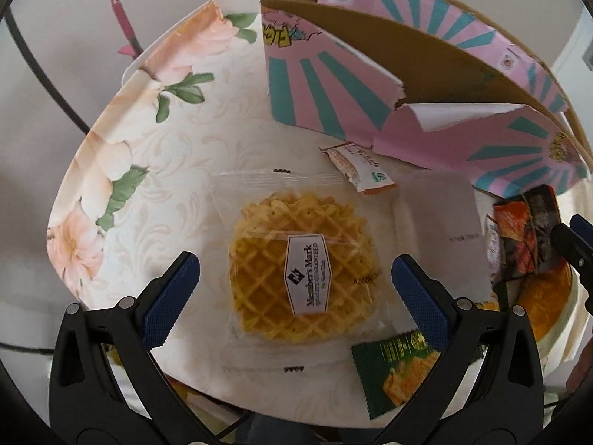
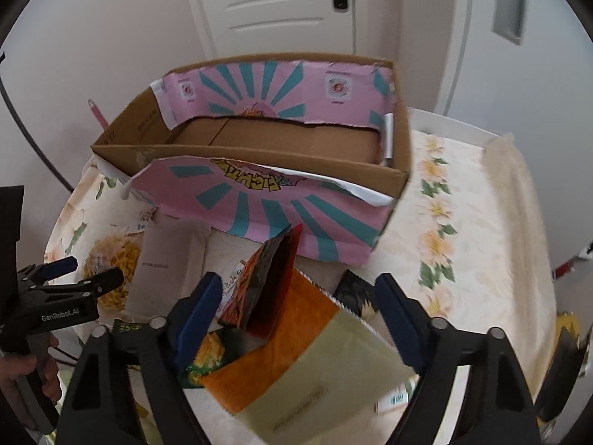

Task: Organize snacks
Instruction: 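Grasp the clear waffle cookie pack with the left gripper while the right grasps the red-black snack pack, then carry both packs into the box and open both grippers to release them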

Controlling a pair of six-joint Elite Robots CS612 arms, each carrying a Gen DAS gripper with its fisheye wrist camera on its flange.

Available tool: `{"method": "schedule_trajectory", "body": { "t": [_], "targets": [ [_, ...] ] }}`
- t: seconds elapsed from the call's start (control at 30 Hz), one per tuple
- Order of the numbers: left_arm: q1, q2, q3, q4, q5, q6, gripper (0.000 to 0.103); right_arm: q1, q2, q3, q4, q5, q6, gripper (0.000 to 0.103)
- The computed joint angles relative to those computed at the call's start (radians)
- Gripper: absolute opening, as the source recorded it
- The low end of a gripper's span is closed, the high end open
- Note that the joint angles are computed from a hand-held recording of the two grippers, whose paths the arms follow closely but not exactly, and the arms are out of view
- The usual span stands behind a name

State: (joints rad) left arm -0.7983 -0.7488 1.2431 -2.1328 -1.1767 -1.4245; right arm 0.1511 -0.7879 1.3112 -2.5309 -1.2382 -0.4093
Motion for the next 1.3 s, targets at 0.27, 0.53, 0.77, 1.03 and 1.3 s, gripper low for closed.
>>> {"method": "schedule_trajectory", "body": {
  "t": [0.27, 0.53, 0.77, 1.03, 1.3],
  "targets": [
    [0.013, 0.024, -0.026, 0.02, -0.019, -0.007, 0.103, 0.008, 0.04, -0.065, 0.084, 0.022, -0.076, 0.066],
    [0.017, 0.039, -0.047, 0.04, -0.027, -0.008, 0.103, 0.017, 0.064, -0.102, 0.129, 0.023, -0.133, 0.05],
    [0.024, 0.045, -0.049, 0.037, -0.038, -0.007, 0.103, 0.022, 0.072, -0.115, 0.154, 0.034, -0.176, 0.044],
    [0.024, 0.042, -0.026, -0.026, -0.029, 0.048, 0.086, 0.03, 0.074, -0.111, 0.139, 0.035, -0.219, 0.025],
    [0.027, 0.032, -0.002, -0.074, -0.029, 0.082, 0.075, 0.033, 0.064, -0.094, 0.117, 0.046, -0.234, 0.015]
  ]
}}
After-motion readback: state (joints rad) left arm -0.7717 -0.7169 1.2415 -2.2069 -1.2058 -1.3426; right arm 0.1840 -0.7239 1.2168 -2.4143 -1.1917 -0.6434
